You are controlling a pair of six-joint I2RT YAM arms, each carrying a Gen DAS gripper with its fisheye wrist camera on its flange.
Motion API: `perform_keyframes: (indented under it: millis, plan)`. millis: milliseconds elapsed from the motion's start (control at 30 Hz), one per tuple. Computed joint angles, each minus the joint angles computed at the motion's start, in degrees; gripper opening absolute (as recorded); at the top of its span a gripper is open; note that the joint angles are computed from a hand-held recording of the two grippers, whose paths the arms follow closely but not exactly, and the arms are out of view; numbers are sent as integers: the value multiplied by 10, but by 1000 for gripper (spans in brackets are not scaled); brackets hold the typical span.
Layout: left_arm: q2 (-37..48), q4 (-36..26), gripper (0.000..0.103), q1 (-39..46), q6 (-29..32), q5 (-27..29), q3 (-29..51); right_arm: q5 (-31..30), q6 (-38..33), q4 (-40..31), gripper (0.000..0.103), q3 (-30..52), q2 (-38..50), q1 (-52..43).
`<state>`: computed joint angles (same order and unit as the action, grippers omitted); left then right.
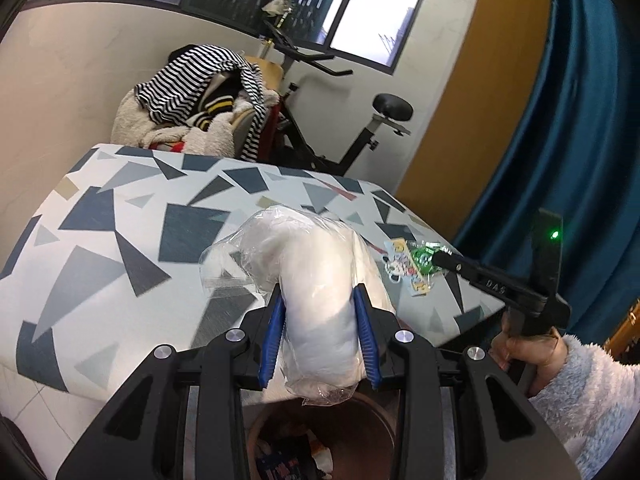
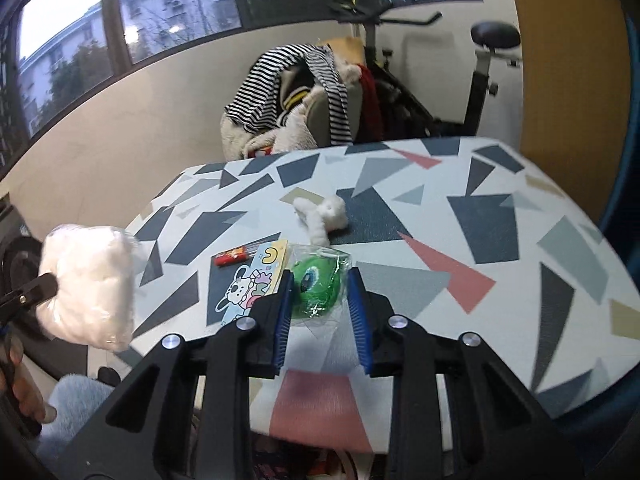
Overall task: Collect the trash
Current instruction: 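Drop the white bag into the bin with the left gripper while the right gripper holds the green packet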
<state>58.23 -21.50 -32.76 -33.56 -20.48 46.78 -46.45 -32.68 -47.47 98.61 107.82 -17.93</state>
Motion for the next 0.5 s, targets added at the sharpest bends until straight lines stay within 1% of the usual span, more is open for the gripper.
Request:
perform_keyframes:
  millis: [167,367,500]
  plan:
    - [10,-22,33,-58,-23,-25,-9,-33,-31,-39,30,-12,-27,-38]
    - [30,-30,34,-110,-40,-34,-19,-69,-59,-80,30,-13,-39,-76]
    - [49,-35,34,-131,-56,-38,-24,-82,-70,-80,30,-27,-47,-88]
